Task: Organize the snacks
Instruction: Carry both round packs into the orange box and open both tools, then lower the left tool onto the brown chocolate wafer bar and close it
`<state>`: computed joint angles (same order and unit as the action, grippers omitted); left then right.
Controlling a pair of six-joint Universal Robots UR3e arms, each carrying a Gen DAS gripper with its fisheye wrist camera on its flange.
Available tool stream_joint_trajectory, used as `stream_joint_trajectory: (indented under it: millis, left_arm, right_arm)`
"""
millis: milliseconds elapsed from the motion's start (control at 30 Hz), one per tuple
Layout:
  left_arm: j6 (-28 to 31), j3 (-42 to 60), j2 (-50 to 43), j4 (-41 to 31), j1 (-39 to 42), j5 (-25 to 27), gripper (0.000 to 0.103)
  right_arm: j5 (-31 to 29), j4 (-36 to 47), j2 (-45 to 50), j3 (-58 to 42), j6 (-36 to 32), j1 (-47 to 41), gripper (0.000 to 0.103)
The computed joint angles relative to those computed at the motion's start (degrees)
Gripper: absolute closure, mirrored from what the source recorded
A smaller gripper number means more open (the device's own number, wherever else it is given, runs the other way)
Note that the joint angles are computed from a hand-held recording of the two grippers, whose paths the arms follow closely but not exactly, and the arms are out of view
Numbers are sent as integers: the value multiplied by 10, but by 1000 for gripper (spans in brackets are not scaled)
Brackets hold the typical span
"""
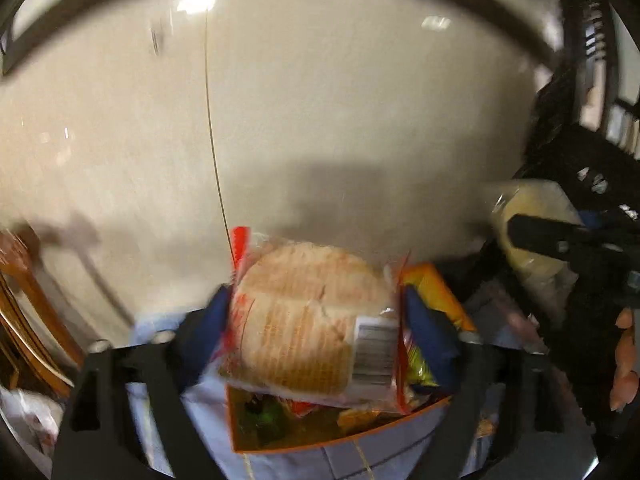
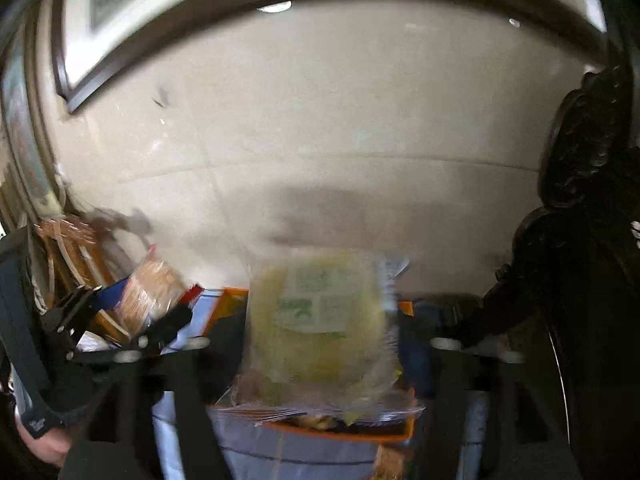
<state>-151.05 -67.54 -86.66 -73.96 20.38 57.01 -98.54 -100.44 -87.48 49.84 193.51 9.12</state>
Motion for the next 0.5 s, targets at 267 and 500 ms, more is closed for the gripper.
stream_joint_trajectory:
  millis: [267,500]
  left_arm:
    - [18,-206,84,56,37,50,6]
    - [175,-328,271,-108,163,-13,5]
  right_arm:
    - [35,-83,-154,274,6,-31,17]
    - [30,-54,-275,405,66,-13,17]
